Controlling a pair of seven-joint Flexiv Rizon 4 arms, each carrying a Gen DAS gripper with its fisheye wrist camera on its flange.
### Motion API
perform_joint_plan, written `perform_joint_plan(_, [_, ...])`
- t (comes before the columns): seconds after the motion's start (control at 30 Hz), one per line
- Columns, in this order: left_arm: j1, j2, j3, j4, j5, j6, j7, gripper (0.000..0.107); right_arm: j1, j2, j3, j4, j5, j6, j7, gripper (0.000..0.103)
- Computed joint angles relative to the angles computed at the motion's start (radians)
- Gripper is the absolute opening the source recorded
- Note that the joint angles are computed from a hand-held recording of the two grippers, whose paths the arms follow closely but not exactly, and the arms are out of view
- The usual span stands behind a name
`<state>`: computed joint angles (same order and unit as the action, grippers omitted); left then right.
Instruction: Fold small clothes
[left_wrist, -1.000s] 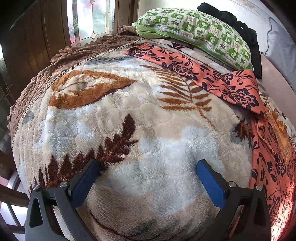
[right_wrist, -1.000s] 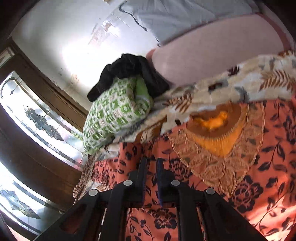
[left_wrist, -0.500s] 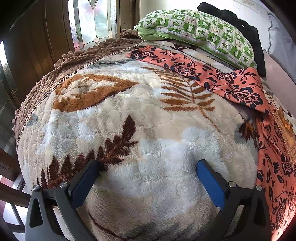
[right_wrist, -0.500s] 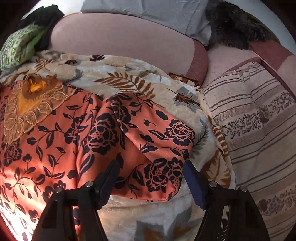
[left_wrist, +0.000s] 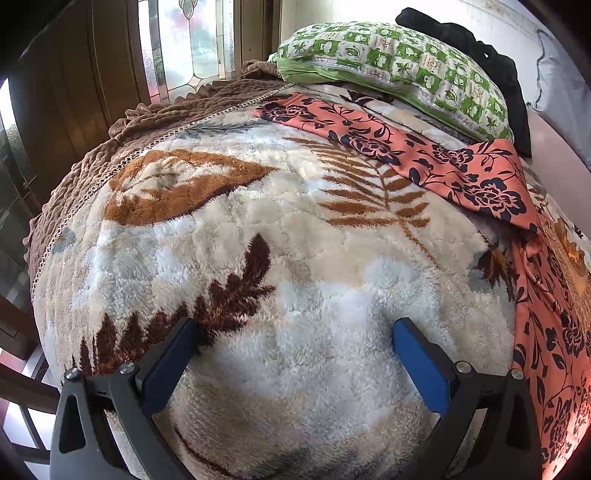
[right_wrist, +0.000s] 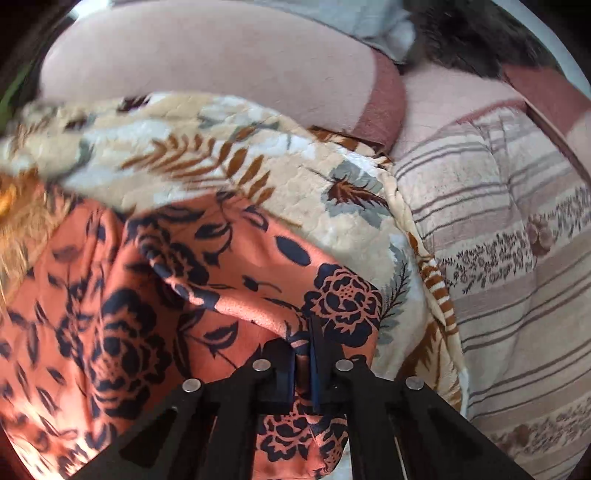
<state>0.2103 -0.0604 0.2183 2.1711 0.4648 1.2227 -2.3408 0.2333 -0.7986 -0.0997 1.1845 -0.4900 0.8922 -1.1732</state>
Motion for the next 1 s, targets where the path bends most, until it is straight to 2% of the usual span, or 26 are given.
perform_joint_plan(0.1, [0.002,0.001,0.001,0.005,-0.005,0.011,0.001,0.103,-0.053,0.021,0.075,-0.038,0.138,0.018,0.047,0.005])
perform_joint_plan(0.23, [0.013,0.004,0.003,0.032,-0.05,0.059,0.028,0.103,-0.066,0.067,0.128,-0.031,0.232,0.093,0.059,0.005])
perform_joint_plan(0.43, [0.023,0.008,0.004,0.069,-0.119,0.121,0.075,0.103,0.004,0.155,0.188,0.044,0.274,0.288,0.024,0.005])
perform_joint_plan(0.6, [0.029,0.009,0.004,0.102,-0.196,0.173,0.126,0.103,0.112,0.207,0.224,0.148,0.288,0.473,0.048,0.005])
perform_joint_plan(0.63, [0.03,0.01,0.004,0.106,-0.21,0.18,0.137,0.103,0.114,0.198,0.265,0.157,0.31,0.501,0.038,0.009])
perform_joint_plan(0.67, [0.03,0.01,0.003,0.111,-0.223,0.187,0.148,0.103,0.097,0.173,0.337,0.148,0.336,0.492,-0.005,0.009])
perform_joint_plan(0.7, [0.031,0.01,0.002,0.117,-0.24,0.194,0.161,0.103,0.088,0.144,0.4,0.127,0.352,0.429,-0.052,0.014])
perform_joint_plan(0.73, [0.032,0.011,0.0,0.124,-0.26,0.202,0.178,0.103,0.077,0.108,0.462,0.094,0.376,0.325,-0.11,0.033])
perform_joint_plan(0.77, [0.033,0.014,-0.002,0.134,-0.283,0.211,0.199,0.103,0.081,0.076,0.492,0.07,0.391,0.223,-0.153,0.071])
perform_joint_plan(0.8, [0.034,0.016,-0.005,0.145,-0.312,0.221,0.223,0.103,0.097,0.059,0.49,0.077,0.388,0.167,-0.169,0.079])
perform_joint_plan(0.87, [0.036,0.023,-0.014,0.167,-0.379,0.237,0.28,0.103,0.125,0.063,0.457,0.138,0.404,0.144,-0.176,0.078])
perform_joint_plan(1.0, [0.027,0.041,-0.034,0.185,-0.497,0.224,0.374,0.103,0.08,0.141,0.469,0.272,0.547,0.266,-0.215,0.078])
